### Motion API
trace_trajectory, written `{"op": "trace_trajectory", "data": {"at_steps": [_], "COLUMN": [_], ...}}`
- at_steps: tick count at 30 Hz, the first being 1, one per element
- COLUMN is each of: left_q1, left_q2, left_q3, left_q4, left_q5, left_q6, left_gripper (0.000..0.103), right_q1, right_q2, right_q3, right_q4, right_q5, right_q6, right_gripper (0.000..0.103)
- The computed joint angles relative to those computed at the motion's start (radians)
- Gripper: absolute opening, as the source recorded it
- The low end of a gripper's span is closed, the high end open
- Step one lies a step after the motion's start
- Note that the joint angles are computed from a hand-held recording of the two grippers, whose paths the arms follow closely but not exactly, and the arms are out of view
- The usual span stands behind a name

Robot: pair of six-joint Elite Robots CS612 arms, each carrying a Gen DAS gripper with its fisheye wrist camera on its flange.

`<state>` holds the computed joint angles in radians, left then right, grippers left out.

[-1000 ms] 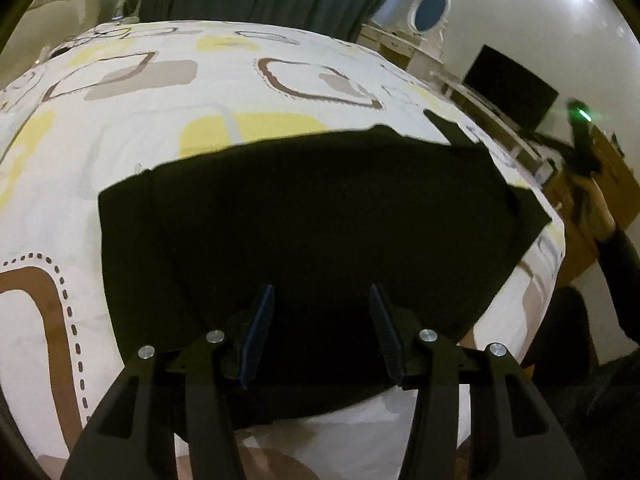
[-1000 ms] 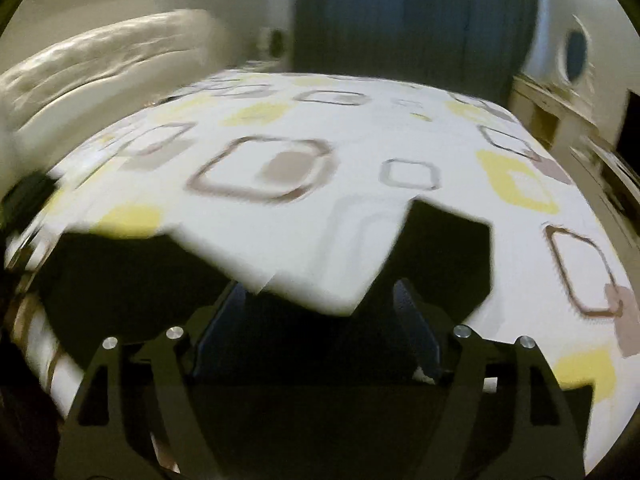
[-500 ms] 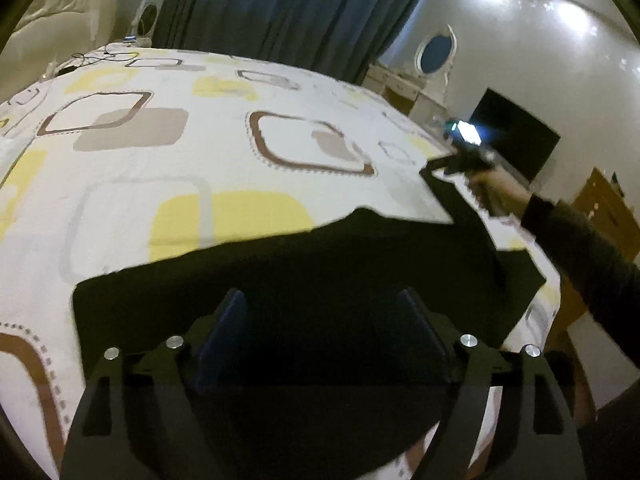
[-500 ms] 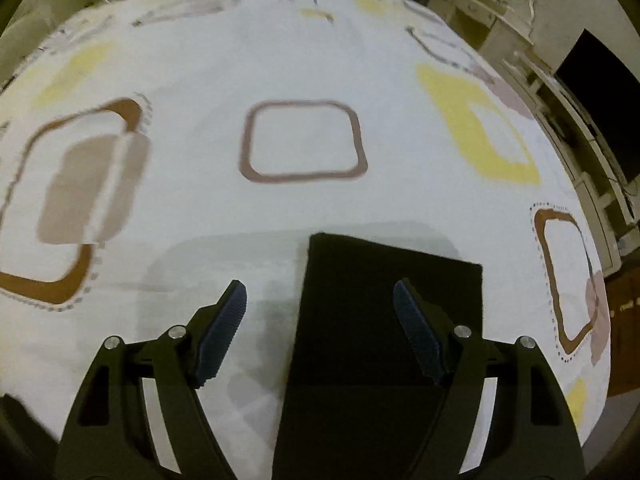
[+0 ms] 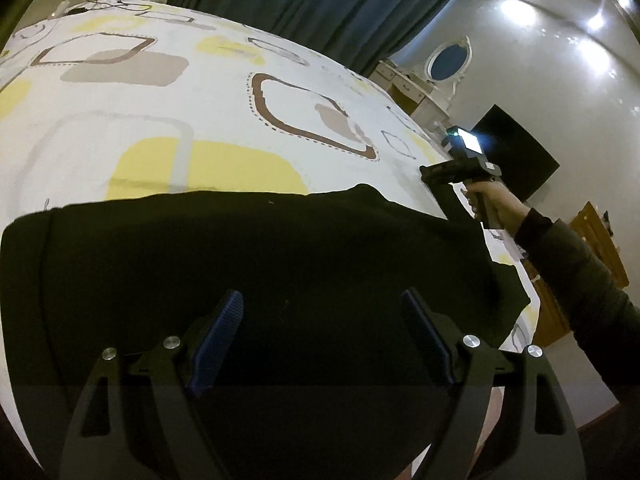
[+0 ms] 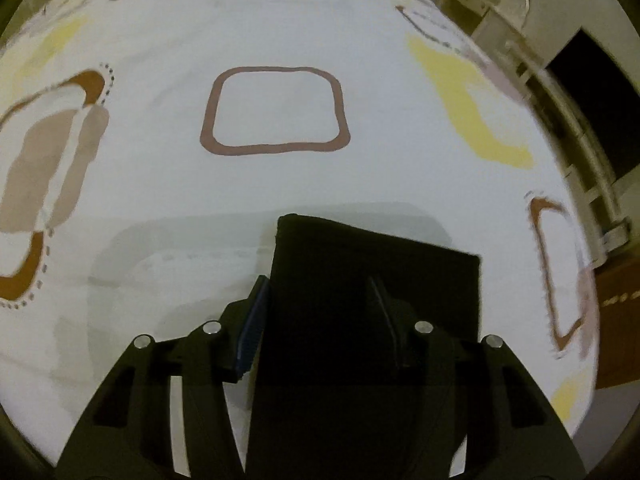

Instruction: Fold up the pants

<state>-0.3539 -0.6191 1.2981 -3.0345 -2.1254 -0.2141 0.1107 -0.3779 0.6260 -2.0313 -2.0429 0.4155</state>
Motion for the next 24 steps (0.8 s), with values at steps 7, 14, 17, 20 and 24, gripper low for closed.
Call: {"op": "trace_trajectory", "data": {"at_steps": [7,14,17,20,24], "left_q1": [0.000,0.003,0.003,0.003,0.000], "left_q2": [0.005,0.002,0.003,0.002,0.001], "left_q3": [-0.002,0.001,-0.002,-0.001,0.001], "left_q4": [-0.005,-0.006,-0.004,-0.003,0.001], "left_q5": [-0.002,-0.012,-0.014,-0.014,-0.004], "left_q6": [0.002,-0.013,-0.014,-0.018,-0.017], "left_gripper": [0.080,0.080,0.080,0.080,0.080], "right_q1": [0.015,-0.014,-0.025,-0.031,-0.040], "right_q2": [0.070,0.004,-0.052,-0.110,-0.201], "right_q3": [-0.131,-0.010,0.096,0.198,0.355], "right_q4": [0.133,0.029,-0.080,-0.201,-0.374], "right_q5": [-0.075,0.050,0.088,0.131,0.175], "right_q6": [-0.033,0.004,0.018,0.045,0.068], "right_gripper": [0.038,0.008,0.008,0.008,0.007]}}
